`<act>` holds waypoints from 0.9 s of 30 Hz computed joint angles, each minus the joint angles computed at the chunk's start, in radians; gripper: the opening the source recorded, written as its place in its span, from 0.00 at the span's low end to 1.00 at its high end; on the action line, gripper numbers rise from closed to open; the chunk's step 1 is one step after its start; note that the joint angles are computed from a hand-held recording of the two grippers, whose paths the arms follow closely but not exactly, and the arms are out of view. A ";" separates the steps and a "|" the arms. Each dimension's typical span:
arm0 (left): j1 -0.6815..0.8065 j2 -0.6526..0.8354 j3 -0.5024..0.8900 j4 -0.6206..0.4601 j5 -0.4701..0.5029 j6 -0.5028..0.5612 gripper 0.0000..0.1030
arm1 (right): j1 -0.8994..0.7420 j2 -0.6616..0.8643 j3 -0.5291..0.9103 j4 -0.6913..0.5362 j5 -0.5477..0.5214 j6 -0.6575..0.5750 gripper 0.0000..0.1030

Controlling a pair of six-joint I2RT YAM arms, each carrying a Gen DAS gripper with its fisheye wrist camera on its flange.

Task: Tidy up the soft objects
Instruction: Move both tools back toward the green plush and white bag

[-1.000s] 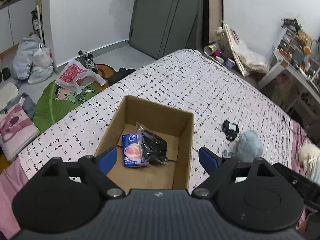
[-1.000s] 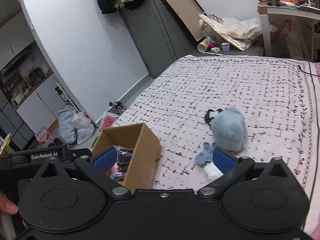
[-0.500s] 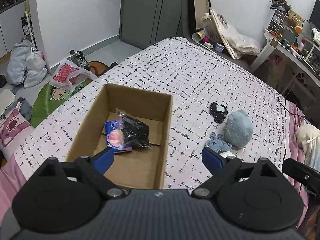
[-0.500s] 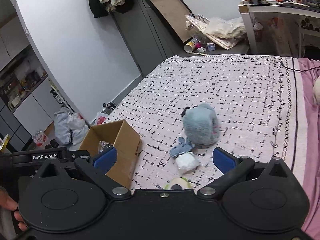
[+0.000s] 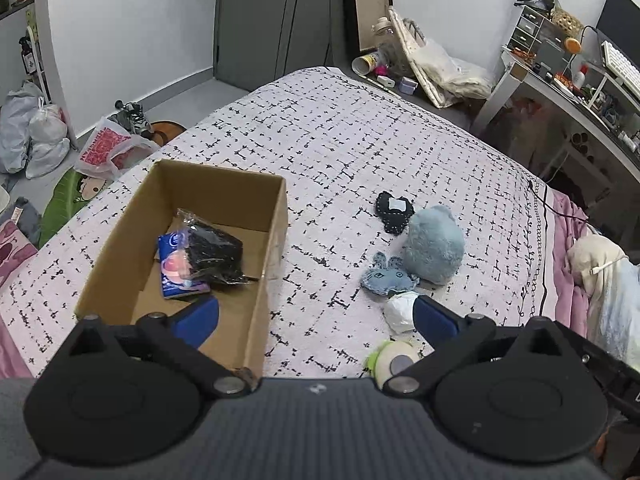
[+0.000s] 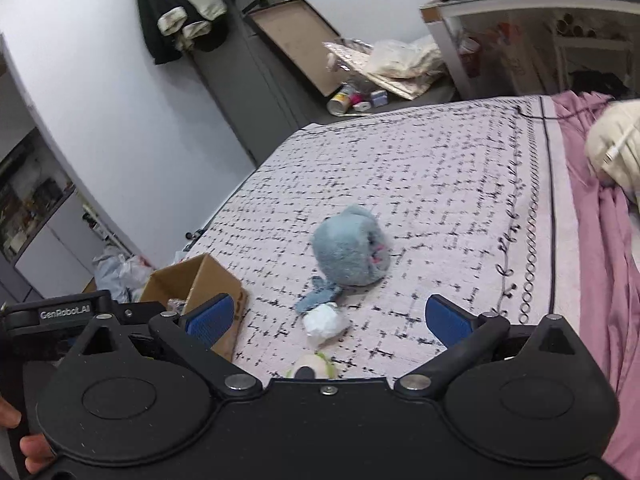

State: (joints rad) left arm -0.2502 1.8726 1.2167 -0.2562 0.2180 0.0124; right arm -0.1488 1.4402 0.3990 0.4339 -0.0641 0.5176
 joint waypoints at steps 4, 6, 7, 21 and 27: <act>-0.019 0.013 -0.013 0.029 0.002 -0.023 0.99 | -0.036 0.035 -0.015 0.038 -0.030 0.013 1.00; -0.032 0.025 -0.018 0.036 -0.004 -0.031 0.99 | -0.040 0.055 -0.014 0.040 -0.019 0.009 1.00; -0.041 0.033 -0.017 0.039 -0.010 -0.033 0.98 | -0.041 0.063 -0.014 0.045 -0.013 0.007 1.00; -0.099 0.150 -0.001 0.093 -0.009 -0.094 0.94 | -0.063 0.201 0.021 0.077 -0.071 -0.045 1.00; -0.091 0.200 0.056 0.057 0.031 -0.051 0.86 | -0.056 0.271 0.050 0.104 -0.092 -0.052 0.91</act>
